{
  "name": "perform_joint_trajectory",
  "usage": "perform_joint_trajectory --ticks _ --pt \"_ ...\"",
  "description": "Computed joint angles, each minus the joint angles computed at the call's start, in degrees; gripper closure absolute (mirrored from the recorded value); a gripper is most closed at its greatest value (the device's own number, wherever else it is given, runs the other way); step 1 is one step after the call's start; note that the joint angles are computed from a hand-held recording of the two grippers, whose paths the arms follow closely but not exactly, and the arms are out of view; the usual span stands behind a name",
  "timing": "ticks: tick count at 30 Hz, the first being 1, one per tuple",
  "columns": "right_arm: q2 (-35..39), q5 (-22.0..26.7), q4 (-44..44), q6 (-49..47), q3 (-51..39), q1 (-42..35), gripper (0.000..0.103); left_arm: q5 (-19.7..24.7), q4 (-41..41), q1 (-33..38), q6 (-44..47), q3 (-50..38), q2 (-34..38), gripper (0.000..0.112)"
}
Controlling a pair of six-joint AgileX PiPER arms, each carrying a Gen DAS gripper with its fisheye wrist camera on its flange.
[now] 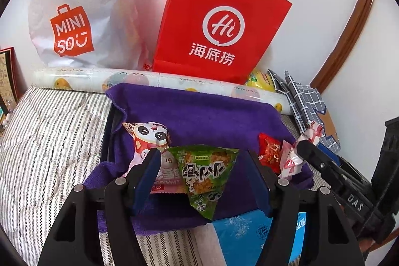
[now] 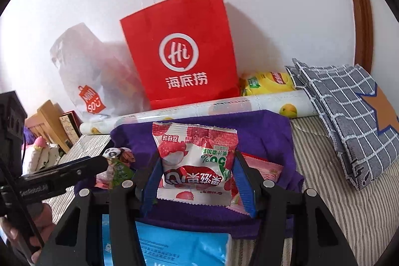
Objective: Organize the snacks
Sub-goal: 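Lower both bags onto the purple towel and open both grippers, then move the right gripper to the yellow cookie bag while the left gripper approaches the pink cake packet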
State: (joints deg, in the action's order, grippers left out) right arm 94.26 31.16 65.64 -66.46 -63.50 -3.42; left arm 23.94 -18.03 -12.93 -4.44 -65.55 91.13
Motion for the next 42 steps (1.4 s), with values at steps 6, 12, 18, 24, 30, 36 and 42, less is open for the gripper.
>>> perform_joint_trajectory --ticks 6,12,18,24,30,36,42 --pt "-2.5 -1.5 6.0 -7.8 3.6 1.1 0.049 -0.4 8.9 -1.0 -8.1 -0.1 -0.3 0.045" --pt "-4.3 -3.5 -1.4 -1.5 5.1 1.2 0.049 -0.3 12.4 -1.7 -9.7 -0.1 -0.8 0.045" --pt "-8.2 0.4 -11.6 11.6 7.8 -2.6 0.048 0.7 12.7 -3.3 -8.5 -0.3 -1.7 0.045" --pt "-16.9 5.5 -15.0 14.0 13.6 -6.9 0.045 2.2 18.9 -5.3 -13.5 -0.8 -2.9 0.045" --pt "-25.3 9.2 -18.9 16.1 19.4 -9.8 0.044 2.2 21.2 -6.0 -15.4 1.3 -6.2 0.045" --pt "-29.3 14.9 -19.2 16.6 23.5 -10.3 0.039 2.8 18.9 -4.3 -12.5 6.8 -11.8 0.043" --pt "-31.0 12.5 -18.0 17.5 28.6 -3.8 0.034 5.9 11.8 0.6 -3.9 11.3 -18.3 0.041"
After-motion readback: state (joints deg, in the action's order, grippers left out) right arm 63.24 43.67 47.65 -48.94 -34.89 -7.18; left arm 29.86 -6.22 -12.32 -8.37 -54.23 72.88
